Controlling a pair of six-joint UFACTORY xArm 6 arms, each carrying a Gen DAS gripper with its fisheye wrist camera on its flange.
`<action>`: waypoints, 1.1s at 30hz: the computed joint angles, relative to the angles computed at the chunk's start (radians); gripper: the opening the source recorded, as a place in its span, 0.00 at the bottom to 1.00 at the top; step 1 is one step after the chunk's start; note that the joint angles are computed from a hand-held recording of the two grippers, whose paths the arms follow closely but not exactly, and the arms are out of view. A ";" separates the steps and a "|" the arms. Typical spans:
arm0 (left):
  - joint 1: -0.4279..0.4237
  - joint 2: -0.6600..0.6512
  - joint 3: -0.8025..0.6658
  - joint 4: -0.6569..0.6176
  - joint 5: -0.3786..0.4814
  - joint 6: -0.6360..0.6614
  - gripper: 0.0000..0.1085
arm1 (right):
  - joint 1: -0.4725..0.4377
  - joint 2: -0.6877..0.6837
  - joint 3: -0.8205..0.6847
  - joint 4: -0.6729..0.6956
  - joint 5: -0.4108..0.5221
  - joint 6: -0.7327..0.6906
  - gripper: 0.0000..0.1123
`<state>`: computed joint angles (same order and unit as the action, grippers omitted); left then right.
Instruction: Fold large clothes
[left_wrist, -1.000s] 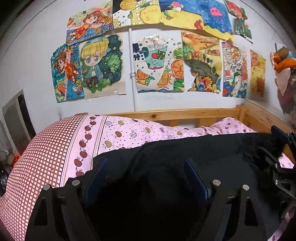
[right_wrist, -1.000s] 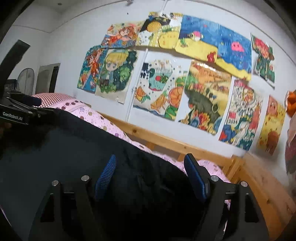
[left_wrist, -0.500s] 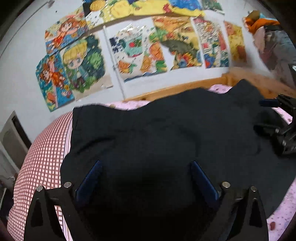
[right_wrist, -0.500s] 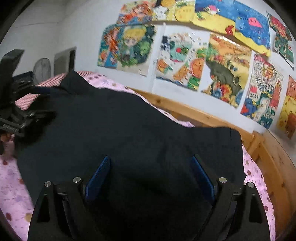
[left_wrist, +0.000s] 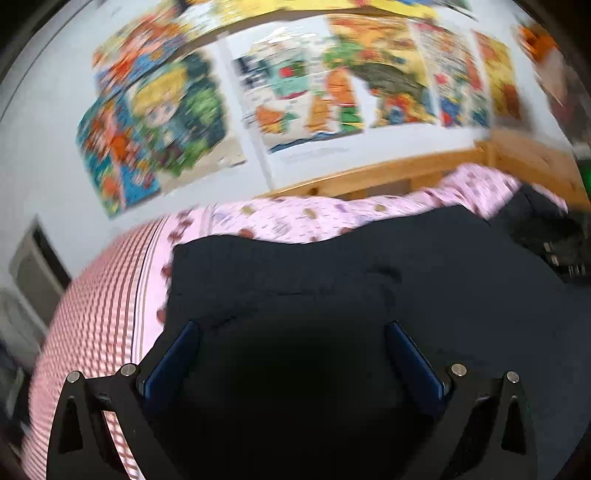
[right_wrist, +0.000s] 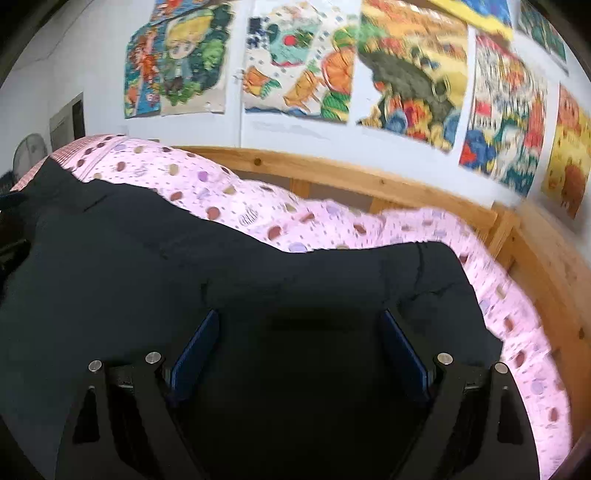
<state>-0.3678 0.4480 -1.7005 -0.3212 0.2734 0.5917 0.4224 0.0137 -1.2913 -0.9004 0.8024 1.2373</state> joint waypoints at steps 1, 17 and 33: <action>0.009 0.016 -0.023 0.016 0.019 -0.054 0.95 | -0.016 -0.008 0.025 0.001 -0.043 0.023 0.76; 0.034 0.073 -0.058 0.020 0.069 -0.191 0.95 | -0.084 -0.049 0.177 -0.190 -0.286 0.325 0.80; 0.035 0.069 -0.042 -0.030 0.065 -0.149 0.95 | -0.085 -0.055 0.190 -0.219 -0.303 0.364 0.81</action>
<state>-0.3328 0.5174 -1.7426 -0.3517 0.3388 0.4430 0.3370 -0.0416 -1.1018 -1.1195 0.4991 1.6015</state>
